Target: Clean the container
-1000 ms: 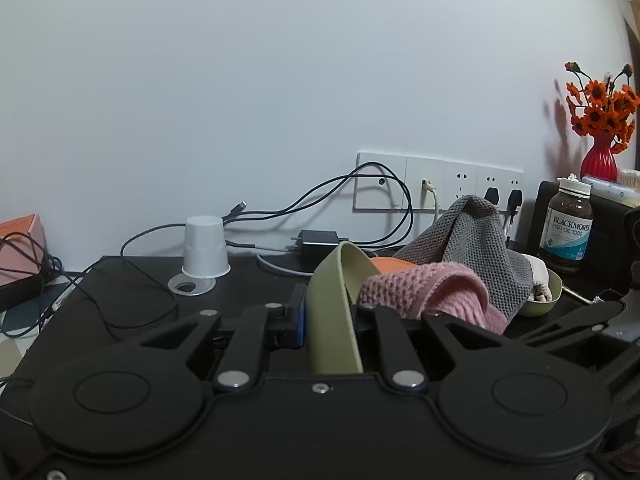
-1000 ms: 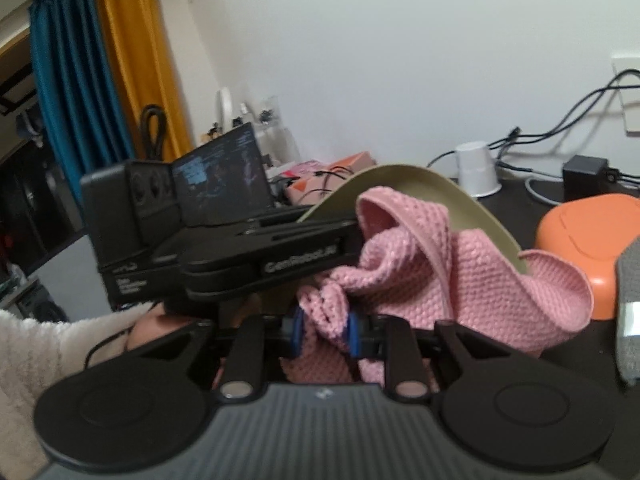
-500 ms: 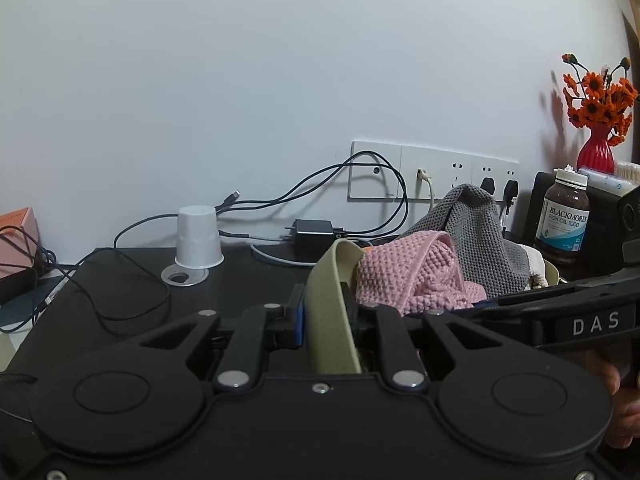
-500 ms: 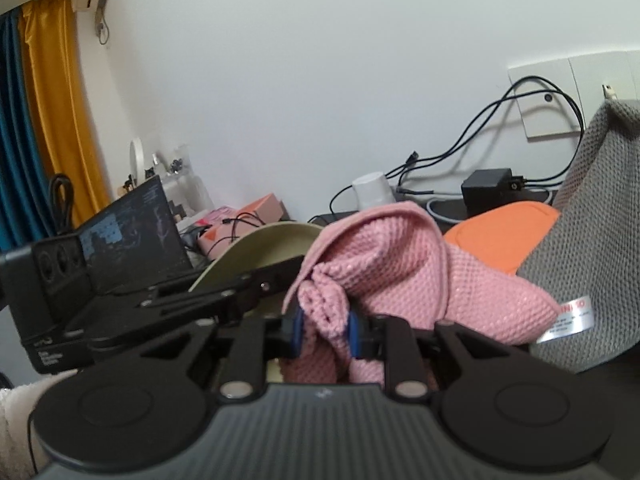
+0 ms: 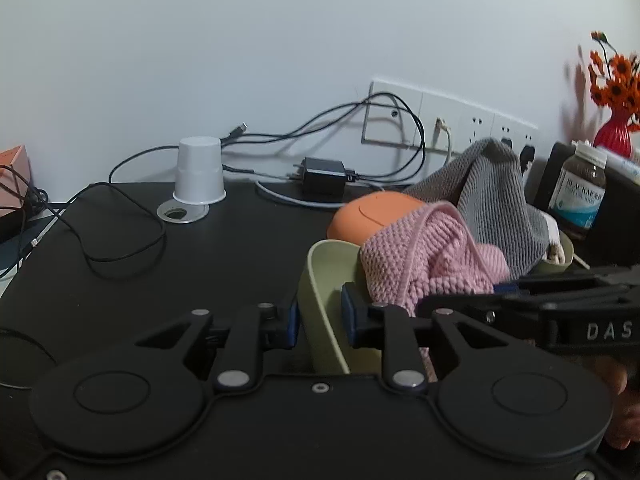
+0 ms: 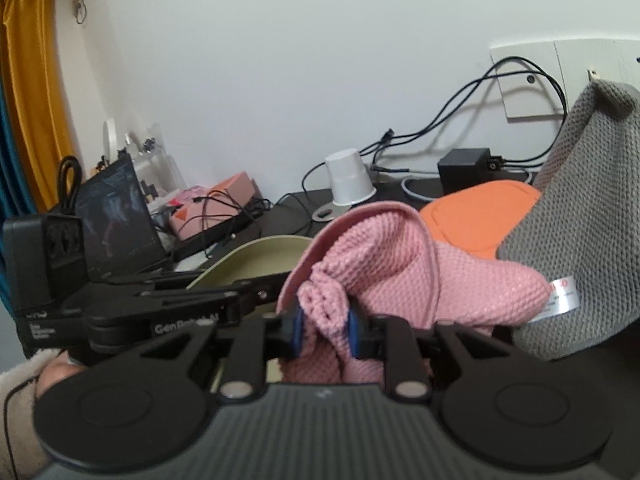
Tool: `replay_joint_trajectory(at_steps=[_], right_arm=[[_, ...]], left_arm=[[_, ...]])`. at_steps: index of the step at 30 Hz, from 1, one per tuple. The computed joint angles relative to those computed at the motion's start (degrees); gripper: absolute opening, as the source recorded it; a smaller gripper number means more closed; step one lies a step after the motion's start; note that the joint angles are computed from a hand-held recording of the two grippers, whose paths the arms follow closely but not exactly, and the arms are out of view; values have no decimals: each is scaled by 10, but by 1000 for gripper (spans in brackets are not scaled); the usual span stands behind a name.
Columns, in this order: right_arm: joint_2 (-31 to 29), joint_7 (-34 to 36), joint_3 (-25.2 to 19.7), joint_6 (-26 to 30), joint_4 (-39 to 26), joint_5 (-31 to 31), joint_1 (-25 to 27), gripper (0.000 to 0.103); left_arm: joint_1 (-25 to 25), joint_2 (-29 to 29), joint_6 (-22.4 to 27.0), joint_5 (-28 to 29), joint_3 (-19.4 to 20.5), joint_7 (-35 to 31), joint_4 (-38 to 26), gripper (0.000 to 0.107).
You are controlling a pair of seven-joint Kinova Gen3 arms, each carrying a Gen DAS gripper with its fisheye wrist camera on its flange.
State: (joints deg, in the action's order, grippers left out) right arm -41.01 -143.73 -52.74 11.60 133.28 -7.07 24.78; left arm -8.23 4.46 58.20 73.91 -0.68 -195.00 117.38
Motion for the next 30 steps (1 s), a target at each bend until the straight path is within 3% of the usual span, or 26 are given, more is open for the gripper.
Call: replay_joint_trajectory(at_steps=[7,9,10,13,17,22,25,27,29,30], right_arm=[[-7,-6,-13,26,-10,-1,23,20],[-10,-8,-16,29,-11,-1,27,20],[-11,-10,-17,31,-12,-2,30,20],[-20,-12,-25,46,-18,0,45,20],[-39,-19,-32,64,-22,-2,68,20],[-62,-30,-38,64,-17,-11,91,21],[-64,-27,-37,49,-9,-13,90,36],[-74,-28,-38,39,-5,-17,91,53],[-97,-33,-39,28,0,-22,99,81],[-119,-38,-42,32,-1,-25,112,86]], left_arm=[[9,3,-15,-37,6,31,-14,24],[11,6,-12,-59,8,51,-24,35],[11,7,-9,-65,8,55,-26,47],[9,8,0,-75,10,59,-31,53],[0,2,14,-54,6,33,-20,82],[-9,3,33,-24,-3,27,-13,91],[-15,9,44,-16,-5,47,-19,98],[-20,15,54,-11,-6,60,-23,101],[-26,20,63,-5,-7,74,-27,103],[-26,19,60,-2,-6,76,-26,103]])
